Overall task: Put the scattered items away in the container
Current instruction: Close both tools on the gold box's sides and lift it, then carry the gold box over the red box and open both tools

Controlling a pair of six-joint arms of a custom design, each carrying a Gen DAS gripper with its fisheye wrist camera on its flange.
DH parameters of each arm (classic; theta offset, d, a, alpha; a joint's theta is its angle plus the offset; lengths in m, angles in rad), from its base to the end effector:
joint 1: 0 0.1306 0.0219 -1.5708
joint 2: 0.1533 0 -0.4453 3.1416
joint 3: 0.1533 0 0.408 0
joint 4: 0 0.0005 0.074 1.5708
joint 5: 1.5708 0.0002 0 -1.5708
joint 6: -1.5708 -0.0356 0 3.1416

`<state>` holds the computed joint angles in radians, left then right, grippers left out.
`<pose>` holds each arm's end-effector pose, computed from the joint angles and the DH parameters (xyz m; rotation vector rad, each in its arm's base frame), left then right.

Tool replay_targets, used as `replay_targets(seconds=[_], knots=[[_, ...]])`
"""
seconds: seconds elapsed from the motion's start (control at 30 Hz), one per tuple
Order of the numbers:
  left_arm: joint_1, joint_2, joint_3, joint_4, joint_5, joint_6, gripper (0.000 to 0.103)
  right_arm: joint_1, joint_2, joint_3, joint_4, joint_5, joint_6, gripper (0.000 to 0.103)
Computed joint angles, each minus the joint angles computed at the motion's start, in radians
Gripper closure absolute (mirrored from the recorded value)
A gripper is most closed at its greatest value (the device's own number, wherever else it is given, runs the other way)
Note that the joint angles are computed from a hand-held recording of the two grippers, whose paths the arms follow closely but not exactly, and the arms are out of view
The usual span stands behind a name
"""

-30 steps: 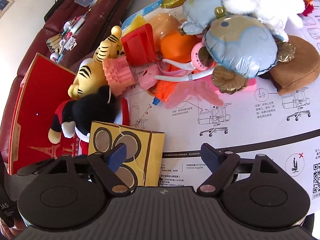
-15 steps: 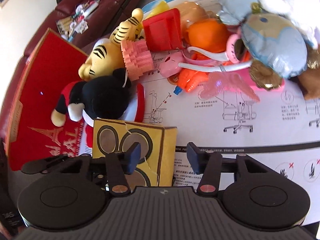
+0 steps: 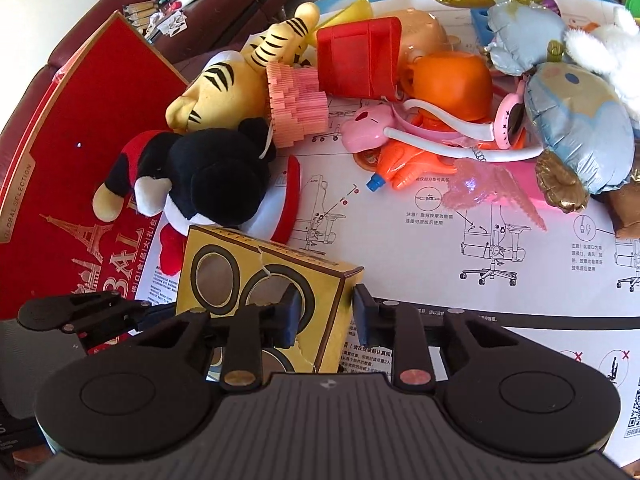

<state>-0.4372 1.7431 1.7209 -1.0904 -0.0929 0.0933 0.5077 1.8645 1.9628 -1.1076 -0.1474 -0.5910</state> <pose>0.5633 -0.2602 0.4452 0.4292 2.6408 -0.0436 0.5905 0.3339 0.4796 0.0546 2.6805 0.5723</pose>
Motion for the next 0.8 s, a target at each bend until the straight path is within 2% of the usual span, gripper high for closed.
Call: replay_targets(seconds=[0.37,0.8], knots=[[-0.014,-0.010,-0.002,0.002,-0.016,-0.014,0.078,0.008,-0.020,-0.010,-0.006,0.027,0.020,0.072],[-0.047,-0.030,0.034,0.006,-0.066,-0.014,0.078,-0.003,-0.087,-0.059,0.047,0.036,0.022,0.071]])
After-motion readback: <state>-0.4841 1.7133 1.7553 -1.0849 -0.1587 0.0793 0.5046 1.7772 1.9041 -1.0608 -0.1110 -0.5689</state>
